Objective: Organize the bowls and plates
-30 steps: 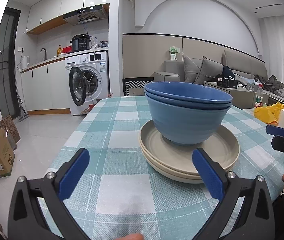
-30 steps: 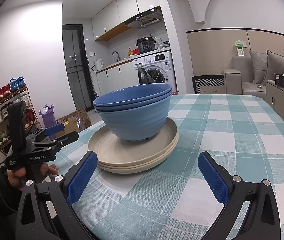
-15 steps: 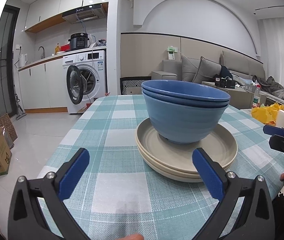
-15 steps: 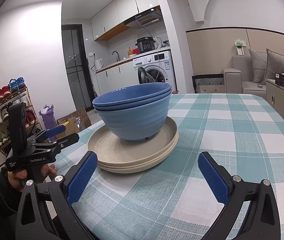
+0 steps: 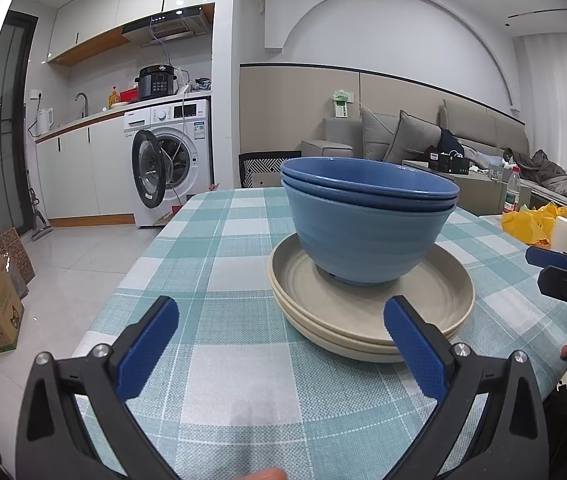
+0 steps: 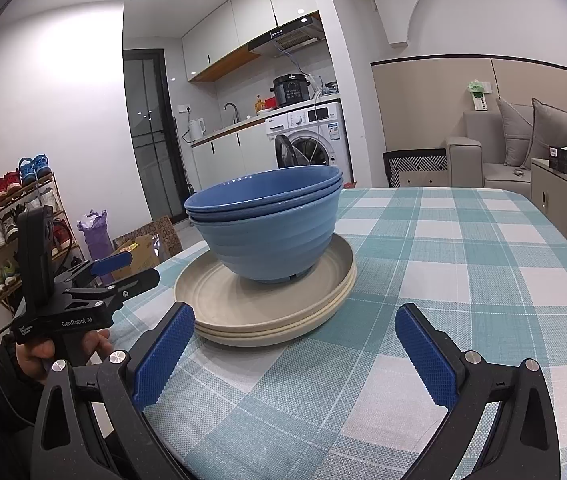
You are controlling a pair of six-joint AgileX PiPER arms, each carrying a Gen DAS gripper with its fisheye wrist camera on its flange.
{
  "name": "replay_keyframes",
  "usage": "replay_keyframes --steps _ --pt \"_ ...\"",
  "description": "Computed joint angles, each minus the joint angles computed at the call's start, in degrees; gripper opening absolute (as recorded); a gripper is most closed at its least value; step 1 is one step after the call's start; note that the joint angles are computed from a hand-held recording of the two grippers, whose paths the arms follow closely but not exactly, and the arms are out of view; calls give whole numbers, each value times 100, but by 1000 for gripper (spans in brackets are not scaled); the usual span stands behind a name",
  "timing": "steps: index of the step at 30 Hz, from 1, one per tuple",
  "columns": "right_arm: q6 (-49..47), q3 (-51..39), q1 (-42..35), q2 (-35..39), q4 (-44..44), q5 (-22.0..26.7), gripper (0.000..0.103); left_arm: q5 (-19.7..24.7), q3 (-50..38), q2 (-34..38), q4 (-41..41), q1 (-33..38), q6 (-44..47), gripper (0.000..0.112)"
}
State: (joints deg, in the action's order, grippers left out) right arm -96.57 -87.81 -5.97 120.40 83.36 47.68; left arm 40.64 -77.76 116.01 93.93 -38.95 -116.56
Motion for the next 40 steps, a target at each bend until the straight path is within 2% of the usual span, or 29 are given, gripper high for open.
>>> replay_keyframes --steps 40 --pt "-41 -20 -17 25 -69 33 102 -72 -94 71 -102 -5 200 103"
